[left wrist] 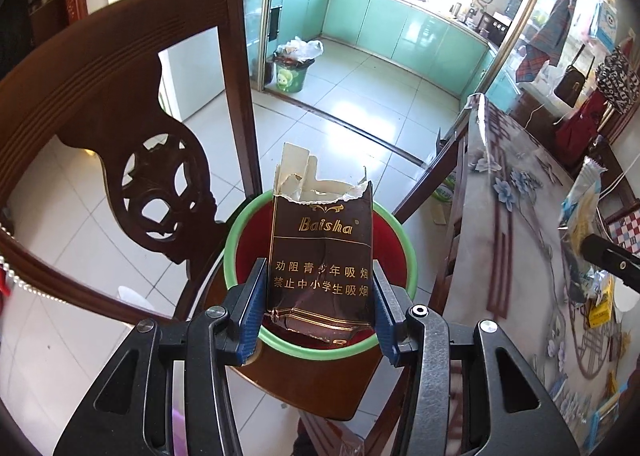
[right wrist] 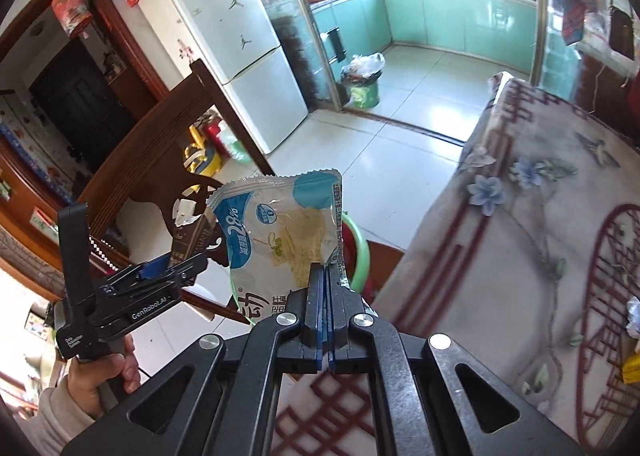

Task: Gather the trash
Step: 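Carry the pack and snack bag over the red bucket and open both grippers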

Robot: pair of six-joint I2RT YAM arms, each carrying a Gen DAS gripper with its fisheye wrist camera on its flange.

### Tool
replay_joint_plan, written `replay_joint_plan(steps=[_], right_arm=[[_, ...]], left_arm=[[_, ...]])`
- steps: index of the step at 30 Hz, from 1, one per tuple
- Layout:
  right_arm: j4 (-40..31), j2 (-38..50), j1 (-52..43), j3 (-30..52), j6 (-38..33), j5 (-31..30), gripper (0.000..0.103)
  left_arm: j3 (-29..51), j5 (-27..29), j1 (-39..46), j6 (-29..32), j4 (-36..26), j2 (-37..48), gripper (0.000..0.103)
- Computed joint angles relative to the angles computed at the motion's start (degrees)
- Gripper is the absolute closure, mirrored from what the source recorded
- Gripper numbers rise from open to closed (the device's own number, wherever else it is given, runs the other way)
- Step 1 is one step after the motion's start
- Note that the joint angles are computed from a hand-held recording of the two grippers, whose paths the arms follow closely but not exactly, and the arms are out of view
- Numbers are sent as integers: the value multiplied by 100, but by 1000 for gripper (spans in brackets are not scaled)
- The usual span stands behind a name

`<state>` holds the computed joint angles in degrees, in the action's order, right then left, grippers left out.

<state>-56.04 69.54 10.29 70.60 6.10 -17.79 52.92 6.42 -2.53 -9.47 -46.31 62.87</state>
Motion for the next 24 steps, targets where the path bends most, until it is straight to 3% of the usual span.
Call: replay_joint_plan(steps=[10,24], right_arm=[[409,1098,636,386,-7,406,103],[627,1938,658,727,-226,290,102]], left_arm=[[59,168,145,49,396,774,57],[241,196,131,-23,577,1377,57]])
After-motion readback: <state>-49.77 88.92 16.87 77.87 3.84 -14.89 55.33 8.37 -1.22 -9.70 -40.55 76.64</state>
